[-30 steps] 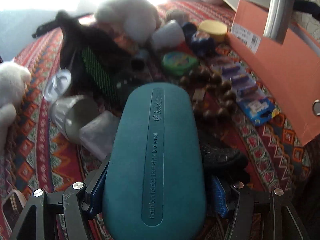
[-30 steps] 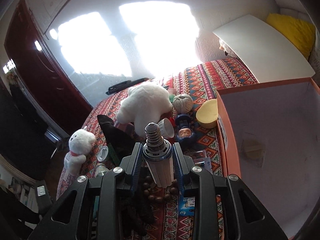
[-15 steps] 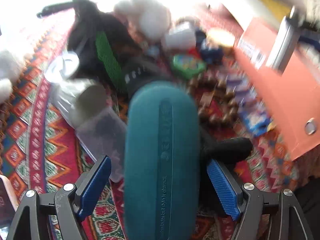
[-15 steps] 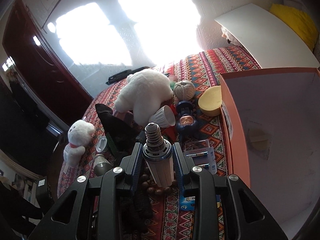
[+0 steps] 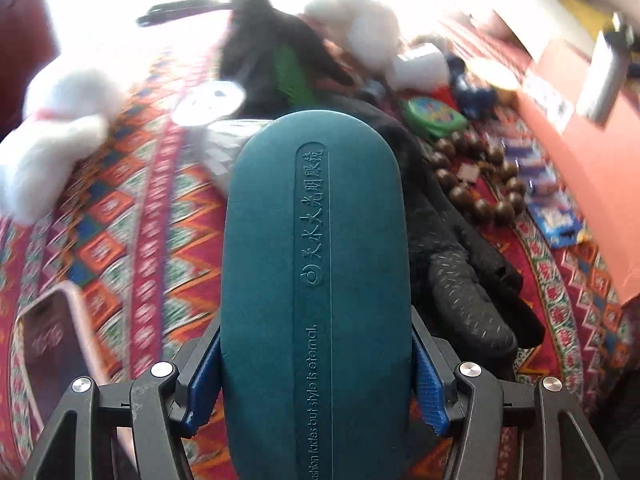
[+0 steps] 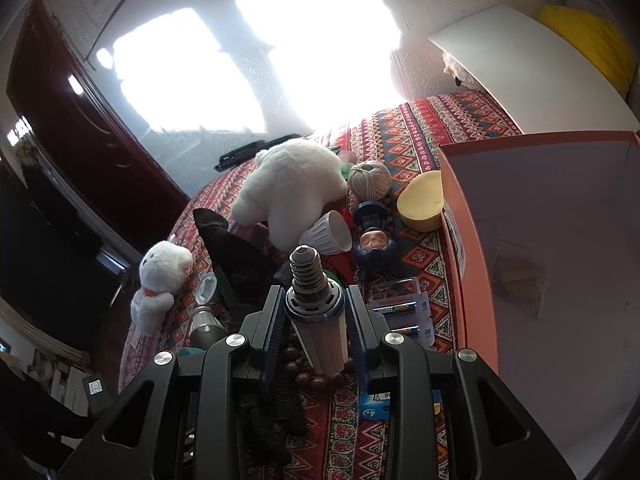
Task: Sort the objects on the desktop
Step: 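Carry the teal case and white bulb into the orange box and open both tools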
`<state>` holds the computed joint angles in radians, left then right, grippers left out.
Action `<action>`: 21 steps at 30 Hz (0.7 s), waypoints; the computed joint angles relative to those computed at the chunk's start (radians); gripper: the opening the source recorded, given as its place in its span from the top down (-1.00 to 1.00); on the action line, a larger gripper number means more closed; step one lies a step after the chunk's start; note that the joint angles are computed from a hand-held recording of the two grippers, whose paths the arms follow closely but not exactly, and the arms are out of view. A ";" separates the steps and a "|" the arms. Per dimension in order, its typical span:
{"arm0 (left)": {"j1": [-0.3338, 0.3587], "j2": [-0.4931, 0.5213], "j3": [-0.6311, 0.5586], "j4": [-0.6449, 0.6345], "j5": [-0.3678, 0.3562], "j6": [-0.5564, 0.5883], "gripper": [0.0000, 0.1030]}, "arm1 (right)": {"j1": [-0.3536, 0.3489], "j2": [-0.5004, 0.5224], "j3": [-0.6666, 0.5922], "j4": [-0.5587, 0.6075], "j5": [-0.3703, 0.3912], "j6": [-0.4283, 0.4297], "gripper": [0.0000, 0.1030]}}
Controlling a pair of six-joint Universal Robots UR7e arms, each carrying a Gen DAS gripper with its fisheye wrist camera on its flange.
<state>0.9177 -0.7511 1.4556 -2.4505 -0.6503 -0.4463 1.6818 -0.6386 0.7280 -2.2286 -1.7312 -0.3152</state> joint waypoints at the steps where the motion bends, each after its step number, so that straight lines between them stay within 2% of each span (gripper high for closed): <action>1: -0.003 -0.021 0.030 -0.034 -0.005 -0.013 -0.30 | 0.000 -0.002 0.000 0.000 0.004 0.002 0.37; 3: -0.010 -0.049 0.065 -0.094 -0.017 -0.014 -0.30 | -0.002 -0.006 0.005 -0.002 0.014 0.007 0.37; 5: -0.029 -0.058 0.075 -0.124 0.008 0.011 -0.30 | -0.003 -0.015 0.014 -0.007 0.028 0.011 0.37; 8: -0.059 -0.029 0.035 -0.175 0.008 0.086 -0.30 | -0.002 -0.044 0.047 -0.046 0.049 0.011 0.37; 10: -0.075 0.002 -0.014 -0.196 -0.029 0.140 -0.30 | -0.001 -0.073 0.081 -0.088 0.059 0.009 0.37; 14: -0.103 0.127 -0.198 -0.208 -0.121 0.265 -0.30 | -0.007 -0.148 0.164 -0.201 0.053 0.006 0.37; 16: -0.116 0.200 -0.312 -0.191 -0.177 0.325 -0.30 | -0.012 -0.187 0.207 -0.274 0.024 0.006 0.37; 21: -0.141 0.427 -0.681 -0.030 -0.281 0.423 -0.30 | -0.042 -0.245 0.257 -0.402 -0.086 0.022 0.37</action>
